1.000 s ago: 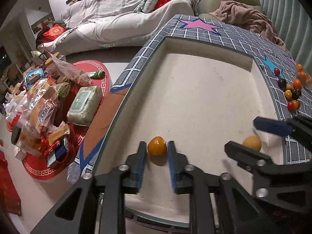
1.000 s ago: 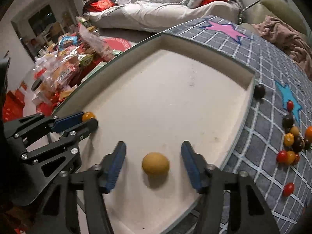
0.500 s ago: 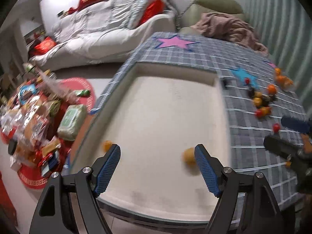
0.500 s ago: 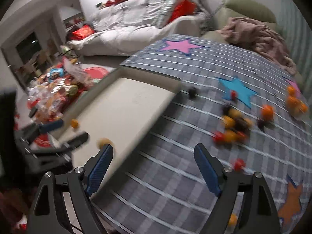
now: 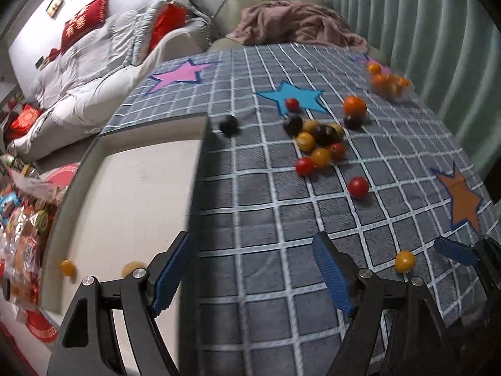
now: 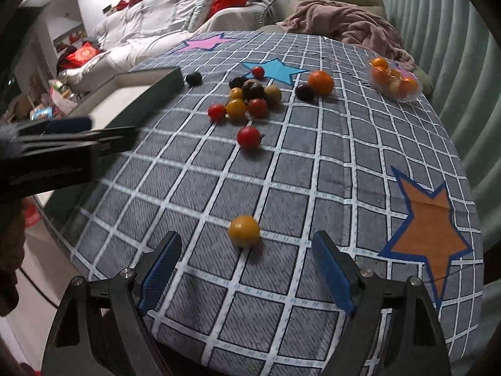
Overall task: Organize fruits
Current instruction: 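Grasp a red cherry tomato with the left tool while the right tool grasps an orange cherry tomato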
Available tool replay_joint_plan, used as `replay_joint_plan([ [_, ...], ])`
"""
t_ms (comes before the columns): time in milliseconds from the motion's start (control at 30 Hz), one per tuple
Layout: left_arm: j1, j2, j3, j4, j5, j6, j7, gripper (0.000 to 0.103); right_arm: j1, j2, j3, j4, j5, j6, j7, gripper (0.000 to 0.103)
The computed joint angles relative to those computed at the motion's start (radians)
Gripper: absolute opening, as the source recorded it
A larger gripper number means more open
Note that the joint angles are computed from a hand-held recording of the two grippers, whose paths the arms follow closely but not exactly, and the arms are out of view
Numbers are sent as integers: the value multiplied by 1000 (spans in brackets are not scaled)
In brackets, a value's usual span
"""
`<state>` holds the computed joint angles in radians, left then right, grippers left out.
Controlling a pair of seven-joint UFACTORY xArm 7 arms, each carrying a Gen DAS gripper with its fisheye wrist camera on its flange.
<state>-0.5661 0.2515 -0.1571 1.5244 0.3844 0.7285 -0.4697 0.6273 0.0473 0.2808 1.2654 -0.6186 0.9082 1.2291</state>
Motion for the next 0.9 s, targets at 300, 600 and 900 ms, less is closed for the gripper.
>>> replay_joint_plan([
  [300,-42,157,23,193,2,69,12,79,-4,8,-9,-26,-37,-46,16,86],
  [600,-82,349,50,441,-64,129,129,79,-6,15,-13,-24,-71,-57,-20,71],
  [900,-71,384,44,490,-174,112,198,51,-5,15,-13,-23,-67,-91,-31,27],
])
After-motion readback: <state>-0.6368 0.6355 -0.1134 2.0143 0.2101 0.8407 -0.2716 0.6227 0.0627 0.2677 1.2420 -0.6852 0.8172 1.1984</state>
